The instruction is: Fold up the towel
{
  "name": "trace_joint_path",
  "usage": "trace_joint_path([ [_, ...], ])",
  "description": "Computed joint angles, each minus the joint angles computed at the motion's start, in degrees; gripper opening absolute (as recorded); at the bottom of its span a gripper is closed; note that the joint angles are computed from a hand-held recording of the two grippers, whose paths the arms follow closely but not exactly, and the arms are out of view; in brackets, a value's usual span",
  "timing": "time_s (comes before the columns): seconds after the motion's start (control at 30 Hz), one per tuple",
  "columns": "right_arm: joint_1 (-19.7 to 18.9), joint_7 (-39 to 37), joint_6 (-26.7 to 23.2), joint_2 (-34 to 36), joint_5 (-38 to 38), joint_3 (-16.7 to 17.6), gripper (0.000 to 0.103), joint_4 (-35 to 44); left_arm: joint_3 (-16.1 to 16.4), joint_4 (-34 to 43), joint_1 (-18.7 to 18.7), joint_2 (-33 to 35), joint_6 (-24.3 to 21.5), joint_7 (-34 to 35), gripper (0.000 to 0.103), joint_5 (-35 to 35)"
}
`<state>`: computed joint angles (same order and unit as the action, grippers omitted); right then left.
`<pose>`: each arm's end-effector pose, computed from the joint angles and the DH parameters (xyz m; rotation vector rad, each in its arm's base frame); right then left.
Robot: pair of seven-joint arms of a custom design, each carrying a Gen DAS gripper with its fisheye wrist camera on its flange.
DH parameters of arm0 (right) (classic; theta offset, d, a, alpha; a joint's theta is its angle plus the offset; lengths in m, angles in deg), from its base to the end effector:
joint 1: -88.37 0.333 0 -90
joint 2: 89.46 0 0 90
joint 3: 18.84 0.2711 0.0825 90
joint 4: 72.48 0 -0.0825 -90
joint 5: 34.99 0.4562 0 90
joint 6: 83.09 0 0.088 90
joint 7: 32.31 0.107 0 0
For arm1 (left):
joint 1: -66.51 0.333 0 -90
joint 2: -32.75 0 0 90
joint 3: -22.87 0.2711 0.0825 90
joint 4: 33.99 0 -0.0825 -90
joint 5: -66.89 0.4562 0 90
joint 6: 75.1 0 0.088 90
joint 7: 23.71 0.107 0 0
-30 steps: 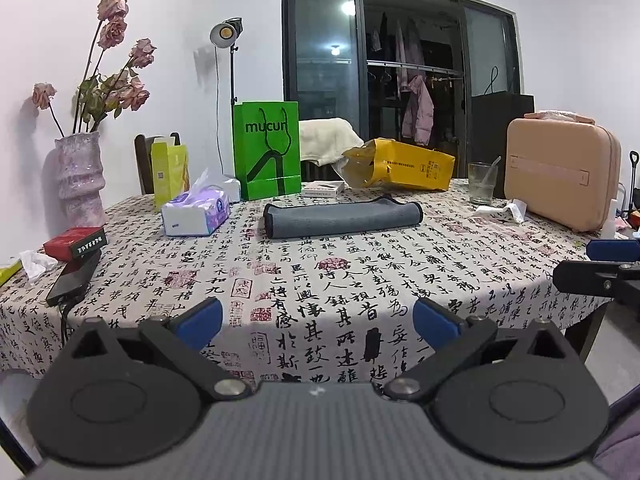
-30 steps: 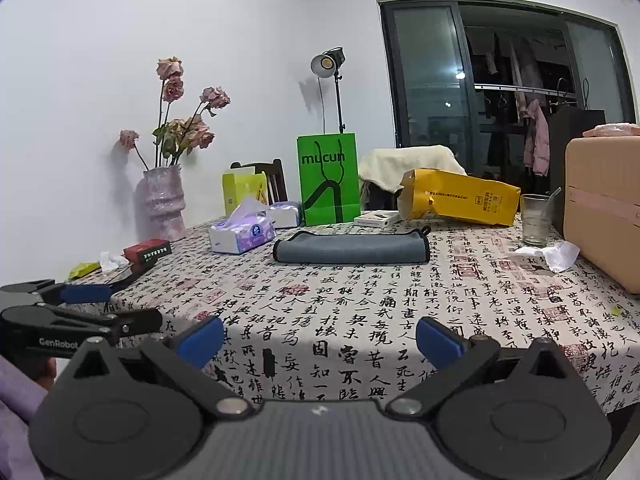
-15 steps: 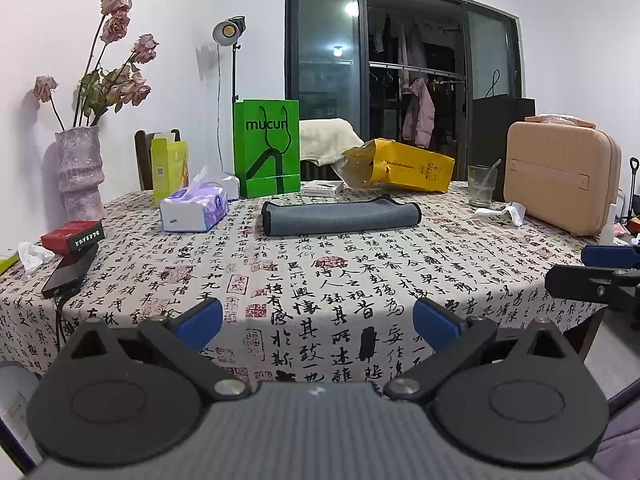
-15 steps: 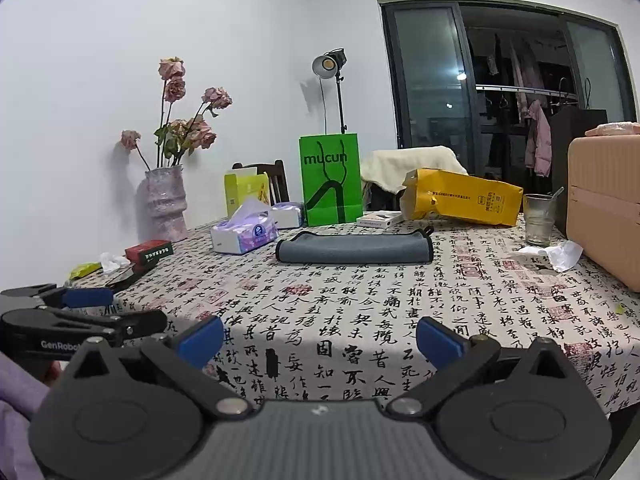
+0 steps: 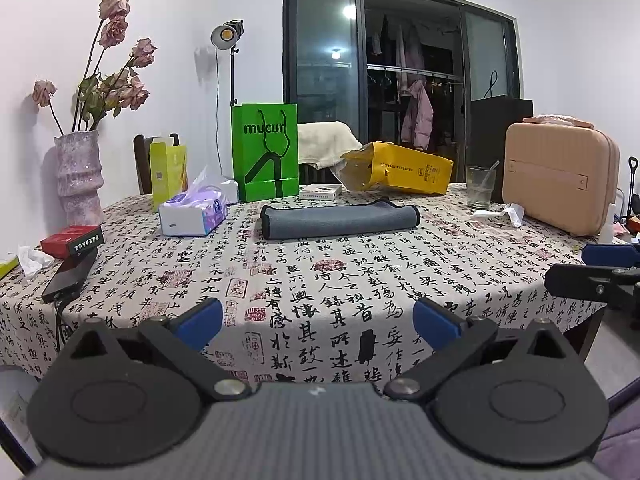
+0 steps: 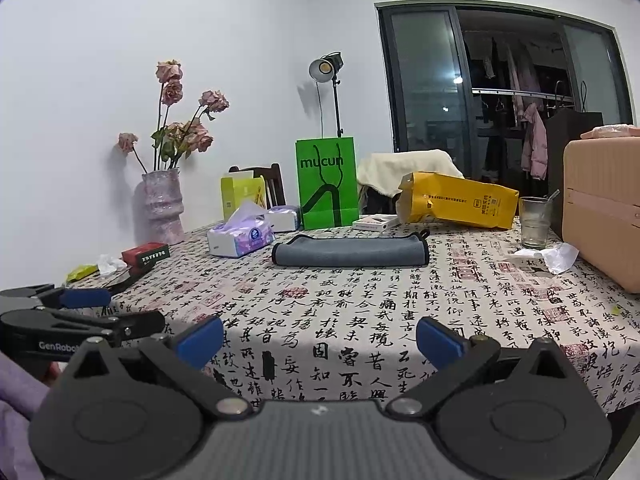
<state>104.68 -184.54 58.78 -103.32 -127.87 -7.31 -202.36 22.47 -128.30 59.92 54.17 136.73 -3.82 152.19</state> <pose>0.5163 0.2775 0.4261 -1.1642 1.6729 -1.1335 0.6466 -0.2105 0.4222 -0.8923 2.0329 -1.4250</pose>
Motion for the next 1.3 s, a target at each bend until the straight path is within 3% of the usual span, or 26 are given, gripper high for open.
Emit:
trace_joint_path([
  [1.3,0.09,-0.05,-0.25,0.11,0.29,-0.02,0.103,0.04,-0.18,-0.03,0.05,-0.19,-0.24,0.51,0.103,-0.51],
])
